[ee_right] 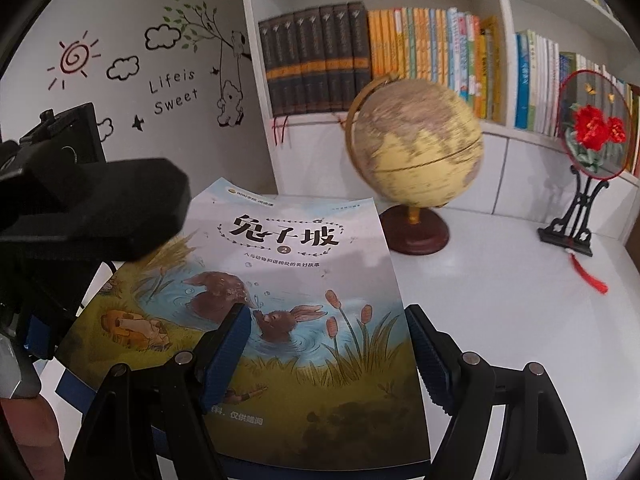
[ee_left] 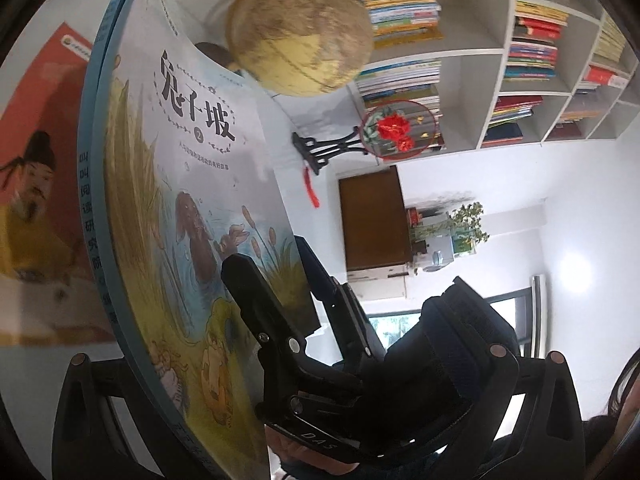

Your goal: Organize books

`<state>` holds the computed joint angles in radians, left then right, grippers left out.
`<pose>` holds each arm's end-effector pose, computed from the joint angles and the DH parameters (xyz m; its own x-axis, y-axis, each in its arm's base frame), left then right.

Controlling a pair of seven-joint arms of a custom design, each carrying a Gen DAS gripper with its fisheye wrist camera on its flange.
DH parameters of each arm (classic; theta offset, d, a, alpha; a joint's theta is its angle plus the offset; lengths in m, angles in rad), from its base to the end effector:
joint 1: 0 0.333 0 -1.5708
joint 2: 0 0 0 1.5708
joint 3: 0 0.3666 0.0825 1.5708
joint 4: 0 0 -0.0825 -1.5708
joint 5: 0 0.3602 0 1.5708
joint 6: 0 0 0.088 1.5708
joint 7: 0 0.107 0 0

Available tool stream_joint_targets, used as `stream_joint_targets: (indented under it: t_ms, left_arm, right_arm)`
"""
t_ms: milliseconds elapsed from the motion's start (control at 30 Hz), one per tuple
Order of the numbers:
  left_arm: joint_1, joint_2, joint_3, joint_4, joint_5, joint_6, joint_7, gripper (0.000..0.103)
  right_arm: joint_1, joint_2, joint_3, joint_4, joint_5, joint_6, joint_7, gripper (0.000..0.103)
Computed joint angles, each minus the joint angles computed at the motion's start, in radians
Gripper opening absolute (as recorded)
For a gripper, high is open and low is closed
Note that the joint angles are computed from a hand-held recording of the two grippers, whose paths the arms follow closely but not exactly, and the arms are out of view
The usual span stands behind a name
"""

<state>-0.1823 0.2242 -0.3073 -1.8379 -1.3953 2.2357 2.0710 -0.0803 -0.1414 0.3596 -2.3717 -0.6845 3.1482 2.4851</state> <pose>0.5532 -0.3092 0.5145 -0.1412 -0.3588 0.9227 -0.9883 -0.0024 -0.1522 0.4566 0.1980 0.5337 0.1356 -0.9817 -0.1335 -0.6292 0.0187 -0.7770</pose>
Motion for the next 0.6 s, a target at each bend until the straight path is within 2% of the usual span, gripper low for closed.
stream_joint_targets:
  t_ms: [33, 133, 333, 533, 600]
  left_arm:
    - [0.002, 0.008, 0.002, 0.006, 0.008, -0.007, -0.005, 0.102]
    - [0.022, 0.052, 0.005, 0.027, 0.027, -0.046, -0.002, 0.102]
    - [0.073, 0.108, 0.001, 0.053, 0.040, -0.101, 0.005, 0.102]
    - [0.109, 0.121, 0.000, 0.030, -0.002, -0.087, 0.010, 0.102]
    - [0.122, 0.125, -0.002, 0.027, -0.020, -0.107, 0.016, 0.102]
  right_arm:
    - [-0.021, 0.019, 0.029, 0.021, -0.030, -0.021, 0.035, 0.077]
    - [-0.015, 0.076, 0.043, 0.075, -0.135, -0.078, 0.144, 0.077]
    - [0.068, 0.153, 0.011, 0.158, -0.257, -0.209, 0.266, 0.077]
    - [0.150, 0.198, -0.046, 0.185, -0.210, -0.234, 0.213, 0.077]
    - [0.181, 0.211, -0.060, 0.196, -0.190, -0.257, 0.174, 0.077]
